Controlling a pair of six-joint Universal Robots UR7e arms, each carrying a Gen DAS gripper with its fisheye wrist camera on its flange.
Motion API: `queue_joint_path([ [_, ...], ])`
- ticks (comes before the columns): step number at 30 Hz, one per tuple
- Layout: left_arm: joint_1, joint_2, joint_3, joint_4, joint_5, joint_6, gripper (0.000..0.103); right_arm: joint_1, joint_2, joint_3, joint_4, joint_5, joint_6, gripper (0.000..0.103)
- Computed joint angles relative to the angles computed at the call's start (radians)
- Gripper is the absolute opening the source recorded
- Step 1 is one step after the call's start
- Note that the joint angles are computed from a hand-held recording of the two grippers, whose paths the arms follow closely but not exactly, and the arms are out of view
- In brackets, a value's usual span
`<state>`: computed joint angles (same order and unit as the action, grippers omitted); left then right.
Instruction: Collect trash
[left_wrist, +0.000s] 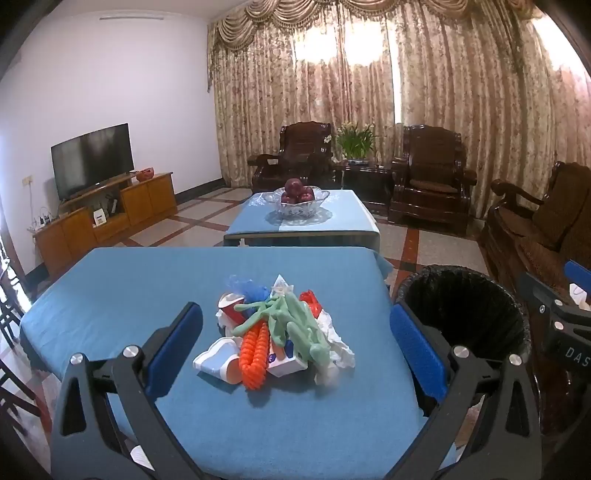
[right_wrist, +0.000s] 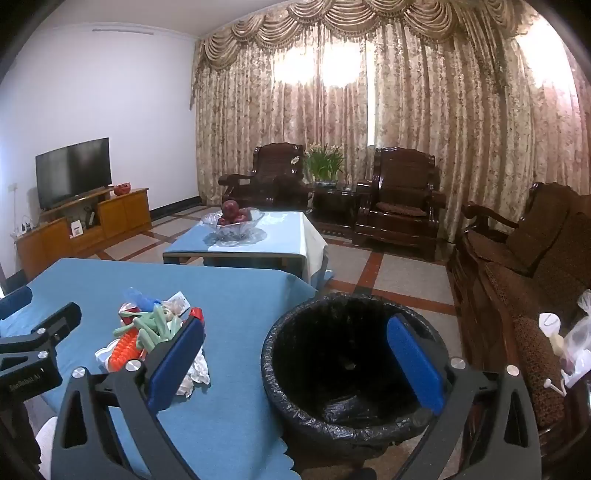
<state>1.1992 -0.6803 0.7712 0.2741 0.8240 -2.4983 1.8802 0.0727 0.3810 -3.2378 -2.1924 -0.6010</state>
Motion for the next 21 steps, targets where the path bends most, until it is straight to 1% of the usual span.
queue_joint_path([
  [5, 0.001, 0.005, -0.007, -0.001, 0.002, 0.002, 0.098, -0.001, 0.006, -0.010, -0.002, 0.003, -0.001, 0.097],
  [6, 0.001, -0.005, 0.009, -0.012, 0.005, 0.003, 0.098, -0.002, 0.008, -0.012, -0.001, 0.003, 0.000, 0.097],
  [21, 0.000, -0.007, 0.013, -0.016, 0.007, 0.006, 0.098, -0.001, 0.001, 0.001, -0.007, 0.007, -0.001, 0.097],
])
